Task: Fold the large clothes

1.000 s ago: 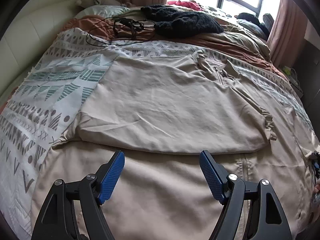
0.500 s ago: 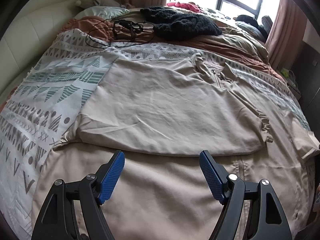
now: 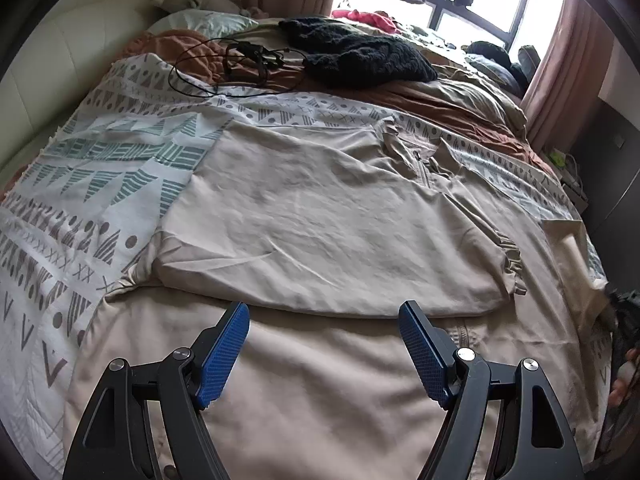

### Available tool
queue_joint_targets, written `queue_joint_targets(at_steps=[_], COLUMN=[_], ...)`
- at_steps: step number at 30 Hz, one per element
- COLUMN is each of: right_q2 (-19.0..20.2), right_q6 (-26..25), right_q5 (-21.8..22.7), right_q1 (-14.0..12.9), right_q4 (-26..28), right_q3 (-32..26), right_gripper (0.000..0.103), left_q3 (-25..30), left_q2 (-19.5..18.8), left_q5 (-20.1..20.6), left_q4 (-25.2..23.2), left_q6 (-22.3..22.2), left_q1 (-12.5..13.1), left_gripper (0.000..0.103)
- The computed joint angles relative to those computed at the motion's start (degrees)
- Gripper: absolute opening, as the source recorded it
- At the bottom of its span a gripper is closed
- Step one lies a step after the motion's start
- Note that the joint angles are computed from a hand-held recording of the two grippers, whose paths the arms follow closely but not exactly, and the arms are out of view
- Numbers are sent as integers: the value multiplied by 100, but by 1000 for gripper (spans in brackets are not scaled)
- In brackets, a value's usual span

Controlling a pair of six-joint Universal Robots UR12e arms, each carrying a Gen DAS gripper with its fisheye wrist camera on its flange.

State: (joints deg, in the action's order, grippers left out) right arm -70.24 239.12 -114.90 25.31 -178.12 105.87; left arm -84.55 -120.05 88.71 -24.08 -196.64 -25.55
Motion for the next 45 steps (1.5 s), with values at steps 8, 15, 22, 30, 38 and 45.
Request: queue_joint_targets(at_steps=[8, 15, 22, 30, 38, 45], right_q2=[119, -217, -465, -431, -277, -331], right_q6=[284, 1172, 1798, 2174, 2294, 1391], right_q5=[854, 210, -193, -305, -549, -1114], right_q1=[-72, -152, -324, -570, -613, -317], right_q4=[376, 52, -39, -441, -1154, -1221], right_q3=[-59, 558, 1062, 1340, 1468, 1059], right_gripper=[34, 55, 55, 55, 11, 7], left_q3=[-13, -6, 34, 75, 54, -12], left_q2=[16, -7, -48, -99, -86, -5], left_q5=[-37, 159, 370, 611, 610, 374], left_q4=[19, 52, 72, 82, 107, 179], left_q6=[-33, -35, 57, 115, 74, -63], left_q1=[32, -4, -51, -91, -64, 3], left_gripper=[78, 78, 78, 78, 78, 78])
